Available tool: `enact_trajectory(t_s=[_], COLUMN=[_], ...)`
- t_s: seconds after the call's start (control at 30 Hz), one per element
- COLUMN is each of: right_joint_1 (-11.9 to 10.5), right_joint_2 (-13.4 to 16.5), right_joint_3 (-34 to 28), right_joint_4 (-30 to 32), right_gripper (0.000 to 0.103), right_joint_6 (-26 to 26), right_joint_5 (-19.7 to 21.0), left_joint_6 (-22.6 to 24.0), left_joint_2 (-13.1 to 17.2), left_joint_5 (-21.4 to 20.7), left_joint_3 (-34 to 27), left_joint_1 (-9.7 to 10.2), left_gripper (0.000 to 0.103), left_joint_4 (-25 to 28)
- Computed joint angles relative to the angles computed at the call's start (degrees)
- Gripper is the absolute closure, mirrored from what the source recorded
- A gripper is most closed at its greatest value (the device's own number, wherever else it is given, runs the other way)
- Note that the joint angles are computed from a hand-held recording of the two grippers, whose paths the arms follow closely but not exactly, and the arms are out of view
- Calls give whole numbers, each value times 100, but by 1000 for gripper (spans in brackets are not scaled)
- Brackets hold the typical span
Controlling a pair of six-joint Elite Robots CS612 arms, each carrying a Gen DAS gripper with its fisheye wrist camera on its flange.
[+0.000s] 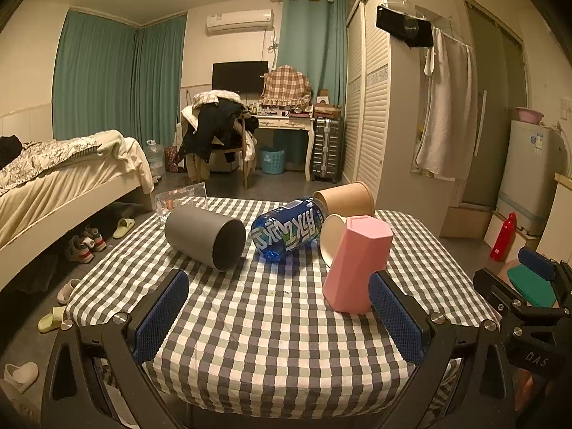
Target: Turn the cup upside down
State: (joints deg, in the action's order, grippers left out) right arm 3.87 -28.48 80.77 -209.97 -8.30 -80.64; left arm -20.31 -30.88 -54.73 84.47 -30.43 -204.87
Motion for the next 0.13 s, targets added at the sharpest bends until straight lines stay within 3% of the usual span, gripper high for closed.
enact_trajectory(t_s=[0.13], right_joint_1=[0], right_joint_2=[-10], right_joint_3=[9], right_joint_4=[26], right_gripper=[0], right_joint_6=[-2], right_joint_5=[-15], left_joint_6=[33], left_joint_2=[15], left_joint_5=[60], left_joint_3=[16], left_joint_1=[-28], left_gripper=[0], left_joint_4=[-72])
